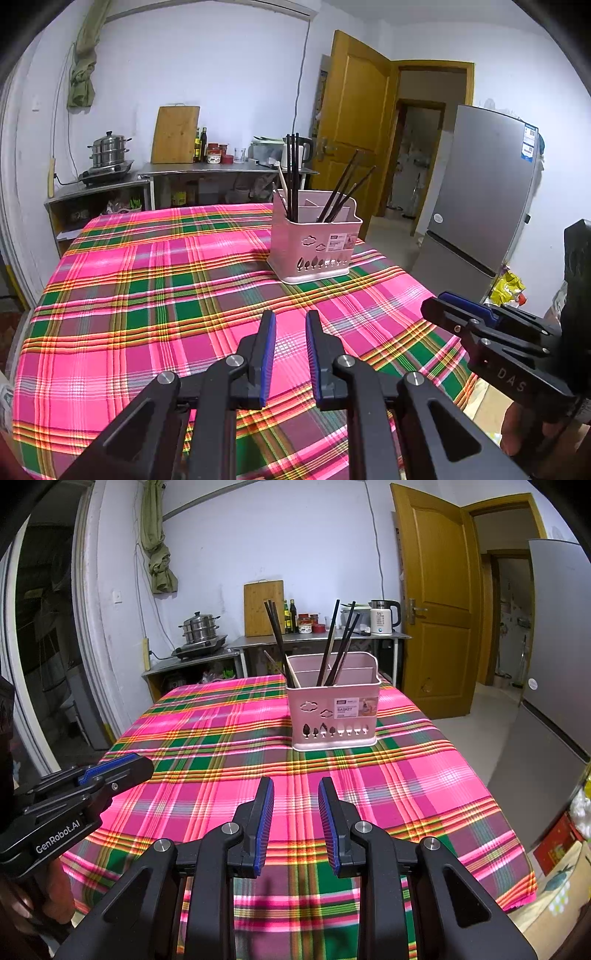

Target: Organize utensils

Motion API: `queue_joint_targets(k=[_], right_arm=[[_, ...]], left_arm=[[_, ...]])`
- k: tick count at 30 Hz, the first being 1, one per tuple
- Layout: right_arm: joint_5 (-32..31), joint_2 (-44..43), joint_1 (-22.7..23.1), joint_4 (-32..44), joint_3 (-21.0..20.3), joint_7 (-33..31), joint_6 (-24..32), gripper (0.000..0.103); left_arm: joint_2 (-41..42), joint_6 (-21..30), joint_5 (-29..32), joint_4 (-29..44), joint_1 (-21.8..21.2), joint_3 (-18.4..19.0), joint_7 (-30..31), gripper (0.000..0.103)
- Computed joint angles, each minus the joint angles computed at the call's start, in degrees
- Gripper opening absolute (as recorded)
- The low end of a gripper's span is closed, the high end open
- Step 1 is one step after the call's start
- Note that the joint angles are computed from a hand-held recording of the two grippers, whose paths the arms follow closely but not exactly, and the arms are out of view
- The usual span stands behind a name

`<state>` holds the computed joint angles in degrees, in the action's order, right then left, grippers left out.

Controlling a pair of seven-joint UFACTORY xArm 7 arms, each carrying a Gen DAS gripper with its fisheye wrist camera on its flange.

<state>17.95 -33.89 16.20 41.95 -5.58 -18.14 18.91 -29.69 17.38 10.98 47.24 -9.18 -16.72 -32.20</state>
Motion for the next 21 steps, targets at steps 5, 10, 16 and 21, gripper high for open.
queue_joint_targets(k=[5, 10, 16, 21], right_arm=[[-0.19, -0.11, -0.07, -0.07, 0.07, 0.11, 0.01, 0.026], [-0.24, -0.10, -0.02, -0.08, 0.05, 0.22, 0.04, 0.026], [-0.29, -0.13, 0.02, -0.09, 0.03, 0.22, 0.01, 0.026], [-0.36, -0.36, -0.05, -0.23, 0.10, 0.33, 0.21, 0.026]], left_arm=[[-0.05, -0.01, 0.00, -0.08, -0.05, -0.03, -0.14, 0.016], [-0.01, 0.18, -0.09, -0.07, -0.32, 0.14, 0.04, 0.016], [-0.03, 0.66, 0.04, -0.11, -0.18, -0.17, -0.28, 0.016], [0.06, 0.44, -0.30, -0.26, -0.69, 0.26, -0.10, 0.016]])
